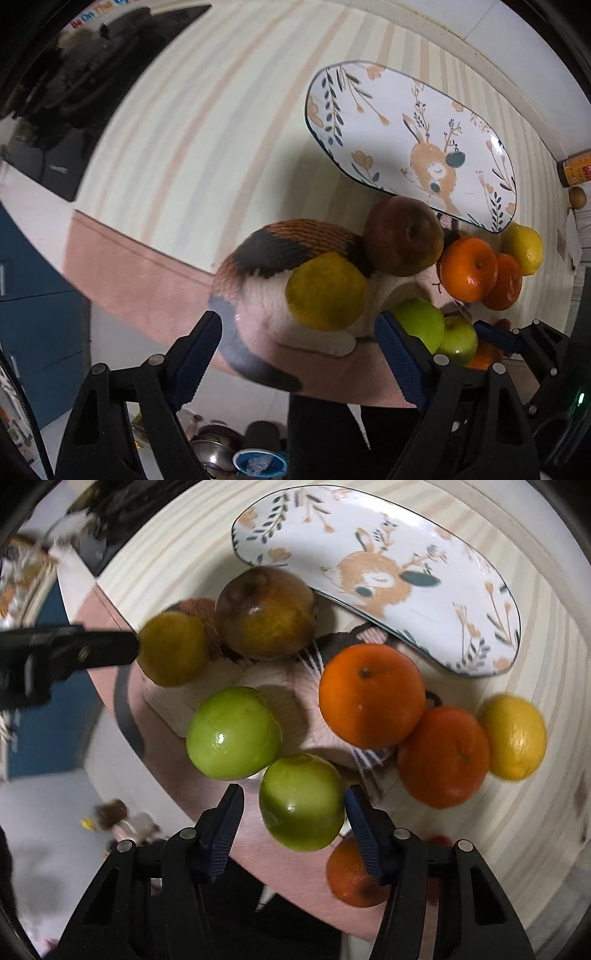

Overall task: Organize fruits
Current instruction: 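Grasp the yellow lemon with the left tool while the right tool grasps a green apple, then place lemon on floral plate with left tool while right tool places green apple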

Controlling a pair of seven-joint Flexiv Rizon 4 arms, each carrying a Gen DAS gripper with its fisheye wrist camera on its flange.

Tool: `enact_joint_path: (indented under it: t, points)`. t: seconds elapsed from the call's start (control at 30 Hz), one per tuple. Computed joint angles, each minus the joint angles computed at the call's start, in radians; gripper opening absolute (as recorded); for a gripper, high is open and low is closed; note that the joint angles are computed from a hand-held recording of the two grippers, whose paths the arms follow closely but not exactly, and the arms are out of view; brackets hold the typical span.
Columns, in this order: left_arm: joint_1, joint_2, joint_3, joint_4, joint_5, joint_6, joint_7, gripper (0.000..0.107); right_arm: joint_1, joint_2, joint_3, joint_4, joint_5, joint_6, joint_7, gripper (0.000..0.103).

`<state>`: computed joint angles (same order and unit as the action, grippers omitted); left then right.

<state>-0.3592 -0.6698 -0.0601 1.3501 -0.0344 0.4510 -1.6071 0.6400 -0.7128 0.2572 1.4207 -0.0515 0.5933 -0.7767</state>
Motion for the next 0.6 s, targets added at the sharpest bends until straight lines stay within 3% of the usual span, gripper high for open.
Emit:
enact_joint_path:
  t: [0.23, 0.3, 0.37, 0.6]
  points:
    - [-0.016, -0.088, 0.001, -0.091, 0.007, -0.078, 0.015, 0.084, 0.008, -0.054, -0.006, -0.074, 0.000, -0.073, -0.017, 0.058]
    - [-0.011, -0.097, -0.006, -0.082, -0.010, -0.058, 0.013, 0.074, 0.005, -0.068, -0.005, -0.081, 0.011, -0.069, -0.016, 0.056]
    - [0.009, -0.097, -0.028, -0.047, -0.069, -0.008, -0.001, 0.057, 0.002, -0.051, -0.002, -0.036, 0.024, -0.015, -0.008, 0.056]
    - [-0.020, -0.110, -0.006, -0.059, -0.035, 0.051, -0.032, 0.058, -0.027, -0.028, 0.016, 0.017, 0.054, 0.035, -0.017, 0.056]
